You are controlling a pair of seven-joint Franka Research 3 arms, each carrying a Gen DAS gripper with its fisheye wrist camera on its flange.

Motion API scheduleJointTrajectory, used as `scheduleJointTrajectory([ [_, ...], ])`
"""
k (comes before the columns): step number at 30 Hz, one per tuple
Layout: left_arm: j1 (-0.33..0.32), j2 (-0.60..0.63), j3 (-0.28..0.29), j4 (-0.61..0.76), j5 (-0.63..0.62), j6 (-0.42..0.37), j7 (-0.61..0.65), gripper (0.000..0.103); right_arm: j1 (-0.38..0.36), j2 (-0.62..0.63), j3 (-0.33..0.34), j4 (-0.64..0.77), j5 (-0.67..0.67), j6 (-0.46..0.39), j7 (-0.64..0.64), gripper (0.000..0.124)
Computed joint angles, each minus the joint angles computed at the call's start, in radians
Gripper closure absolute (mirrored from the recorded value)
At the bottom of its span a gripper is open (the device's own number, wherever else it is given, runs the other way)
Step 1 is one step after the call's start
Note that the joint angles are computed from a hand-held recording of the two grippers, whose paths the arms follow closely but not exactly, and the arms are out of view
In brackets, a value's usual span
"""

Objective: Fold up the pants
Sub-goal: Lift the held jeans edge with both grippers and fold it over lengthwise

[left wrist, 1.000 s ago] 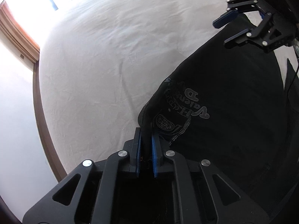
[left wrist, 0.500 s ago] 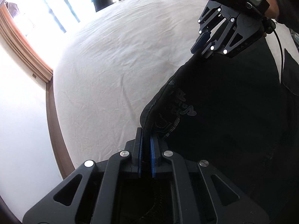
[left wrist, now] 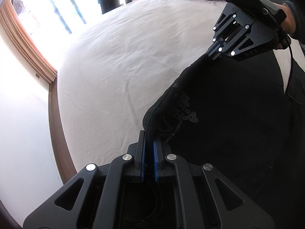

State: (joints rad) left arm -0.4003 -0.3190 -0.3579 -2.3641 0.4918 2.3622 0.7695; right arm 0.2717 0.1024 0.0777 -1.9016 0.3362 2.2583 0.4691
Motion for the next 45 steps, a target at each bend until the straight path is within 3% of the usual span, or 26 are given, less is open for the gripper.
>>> scheduleJointTrajectory([
  [6, -0.018, -0.043, -0.027, -0.004, -0.004, -0.026, -0.045, 0.098, -0.014, -0.089, -0.011, -0.086, 0.11, 0.002, 0.046, 0.12],
  [15, -0.094, -0.084, -0.096, 0.009, 0.002, -0.093, -0.139, 0.098, -0.005, -0.352, -0.045, -0.368, 0.187, 0.036, 0.033, 0.12],
  [23, -0.207, -0.09, -0.154, -0.013, -0.035, -0.129, -0.204, 0.098, -0.04, -0.701, -0.104, -0.662, 0.147, -0.006, 0.009, 0.121],
  [27, -0.263, -0.05, -0.197, 0.013, -0.041, -0.176, -0.25, 0.098, -0.058, -0.876, -0.105, -0.792, 0.118, -0.027, 0.031, 0.121],
  [34, -0.352, -0.038, -0.211, 0.018, -0.075, -0.214, -0.286, 0.098, -0.074, -1.104, -0.099, -0.956, 0.053, -0.061, 0.03, 0.121],
  [45, -0.404, -0.006, -0.196, 0.008, -0.096, -0.194, -0.213, 0.098, -0.039, -1.215, -0.065, -1.106, -0.006, 0.026, 0.068, 0.12],
])
